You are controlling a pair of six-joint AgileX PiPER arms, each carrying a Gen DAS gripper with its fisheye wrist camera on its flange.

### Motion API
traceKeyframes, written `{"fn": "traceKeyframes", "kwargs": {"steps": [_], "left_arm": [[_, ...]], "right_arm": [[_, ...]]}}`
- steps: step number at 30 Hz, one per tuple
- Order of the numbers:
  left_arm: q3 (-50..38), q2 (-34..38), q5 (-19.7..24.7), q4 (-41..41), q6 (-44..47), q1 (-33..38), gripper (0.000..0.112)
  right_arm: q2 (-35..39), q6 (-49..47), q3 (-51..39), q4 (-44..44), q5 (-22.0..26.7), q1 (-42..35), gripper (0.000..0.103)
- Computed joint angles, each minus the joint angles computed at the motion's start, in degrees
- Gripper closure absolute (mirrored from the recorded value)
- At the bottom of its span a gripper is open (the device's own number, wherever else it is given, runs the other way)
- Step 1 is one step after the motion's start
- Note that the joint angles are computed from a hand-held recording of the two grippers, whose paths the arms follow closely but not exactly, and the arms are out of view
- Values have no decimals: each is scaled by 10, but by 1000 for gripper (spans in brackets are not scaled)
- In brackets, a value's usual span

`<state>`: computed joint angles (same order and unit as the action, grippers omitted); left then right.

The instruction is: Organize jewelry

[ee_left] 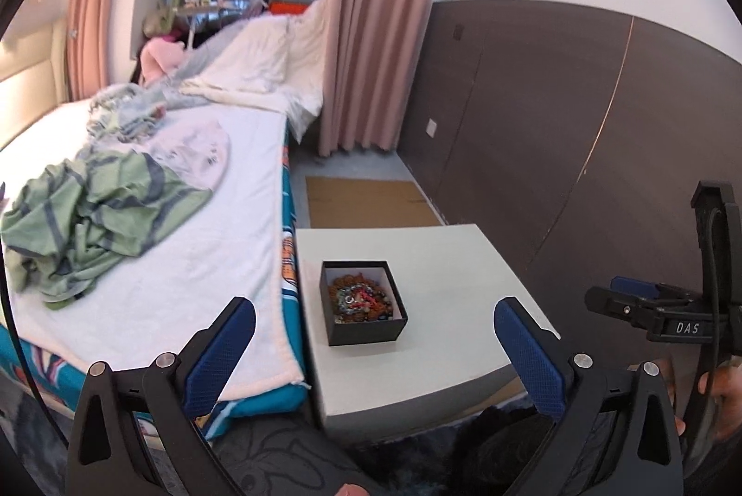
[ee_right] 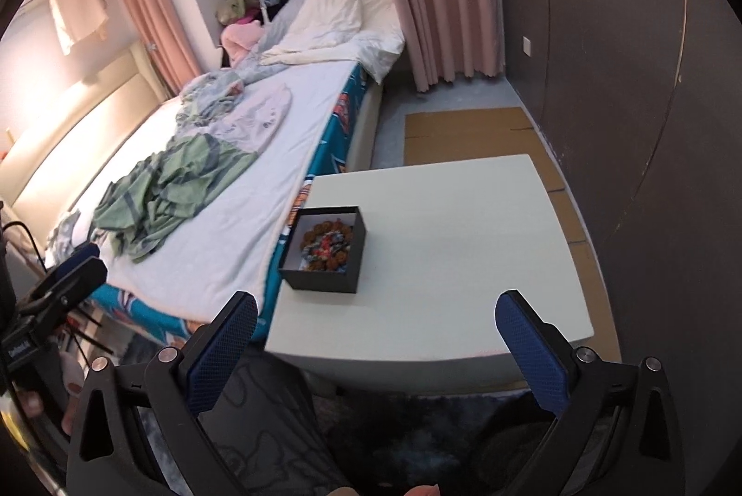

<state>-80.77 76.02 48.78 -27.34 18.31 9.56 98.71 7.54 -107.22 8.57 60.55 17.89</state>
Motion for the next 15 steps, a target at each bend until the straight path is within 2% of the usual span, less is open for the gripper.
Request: {"fn": "traceKeyframes", "kwargs": {"steps": [8, 10, 15], "left_arm": [[84, -89, -32, 8, 7, 11, 10], [101, -110, -37, 20, 3, 7, 10], [139, -155, -50, 47, -12, -14, 10]], "right_arm": [[-125, 47, 152, -55, -97, 40, 0], [-147, 66, 177, -81, -107, 48, 0], [-202, 66, 241, -81, -132, 48, 0]]}}
